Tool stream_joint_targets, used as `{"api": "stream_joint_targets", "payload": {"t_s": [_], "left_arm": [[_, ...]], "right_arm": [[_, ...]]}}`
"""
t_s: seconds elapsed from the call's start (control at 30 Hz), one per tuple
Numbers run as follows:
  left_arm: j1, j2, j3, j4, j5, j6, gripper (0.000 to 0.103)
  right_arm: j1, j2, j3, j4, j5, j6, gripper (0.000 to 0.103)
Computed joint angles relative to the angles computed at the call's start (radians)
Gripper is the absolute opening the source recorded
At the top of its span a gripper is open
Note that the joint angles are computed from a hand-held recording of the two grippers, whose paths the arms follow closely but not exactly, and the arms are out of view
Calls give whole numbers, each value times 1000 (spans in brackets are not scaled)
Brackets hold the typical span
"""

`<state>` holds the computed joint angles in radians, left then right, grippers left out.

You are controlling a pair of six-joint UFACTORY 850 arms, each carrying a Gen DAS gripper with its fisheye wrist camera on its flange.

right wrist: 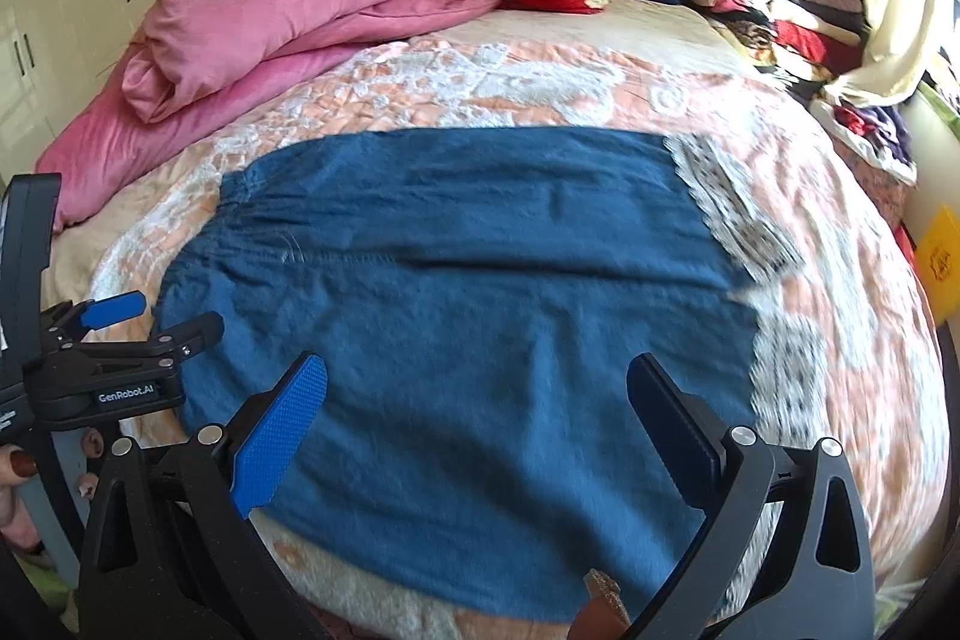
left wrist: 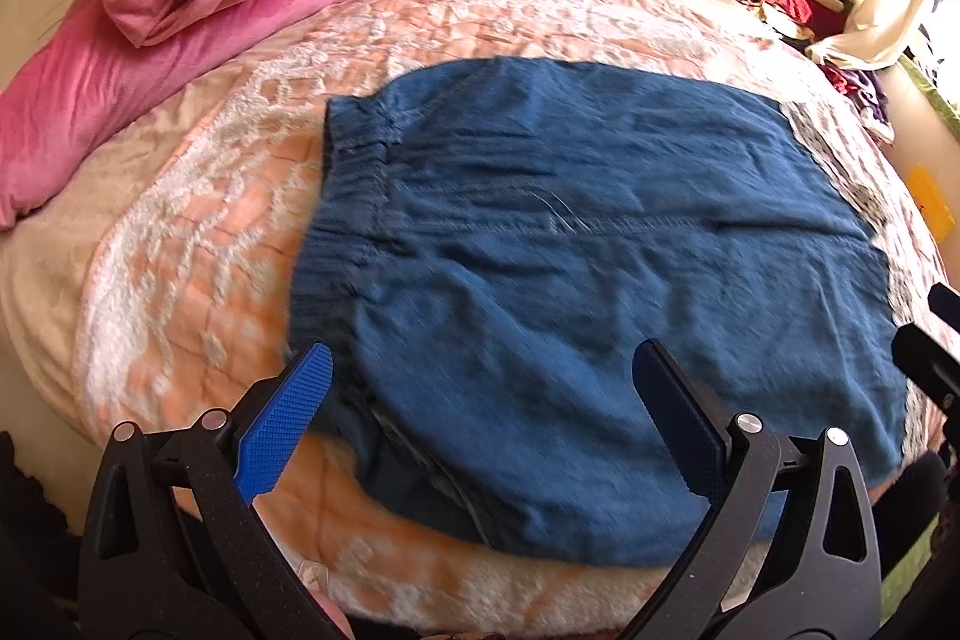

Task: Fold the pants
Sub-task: 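Move both grippers open toward the elastic waistband of the denim pants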

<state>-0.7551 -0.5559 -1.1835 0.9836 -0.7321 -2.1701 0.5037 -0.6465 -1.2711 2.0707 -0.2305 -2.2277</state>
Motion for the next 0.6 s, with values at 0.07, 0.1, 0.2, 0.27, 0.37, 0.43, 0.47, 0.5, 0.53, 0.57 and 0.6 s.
{"api": "stream_joint_targets", "payload": {"t_s": [0.07, 0.1, 0.2, 0.27, 0.37, 0.43, 0.47, 0.5, 0.53, 0.57, 0.6], "left_arm": [[16, 8, 10, 3, 3, 2, 94], [23, 12, 14, 5, 4, 1, 94], [50, 22, 26, 12, 10, 6, 94], [71, 26, 33, 15, 16, 12, 94], [100, 33, 42, 20, 28, 19, 94], [121, 36, 47, 30, 31, 15, 94], [130, 38, 50, 38, 29, 11, 94], [143, 38, 51, 39, 28, 15, 94], [155, 38, 50, 41, 30, 21, 94], [167, 39, 52, 48, 32, 20, 94], [180, 38, 52, 52, 35, 25, 94]], "right_arm": [[4, -19, -38, -69, 5, 70, 99], [4, -33, -65, -138, 3, 140, 99], [13, -79, -150, -322, 14, 317, 99], [22, -106, -198, -415, 27, 394, 99], [40, -152, -278, -573, 50, 521, 99], [52, -188, -342, -739, 56, 676, 99], [56, -202, -367, -802, 52, 737, 99], [60, -224, -402, -877, 47, 808, 99], [64, -240, -430, -947, 45, 877, 99], [71, -261, -466, -1026, 45, 954, 99], [74, -273, -485, -1064, 43, 988, 99]]}}
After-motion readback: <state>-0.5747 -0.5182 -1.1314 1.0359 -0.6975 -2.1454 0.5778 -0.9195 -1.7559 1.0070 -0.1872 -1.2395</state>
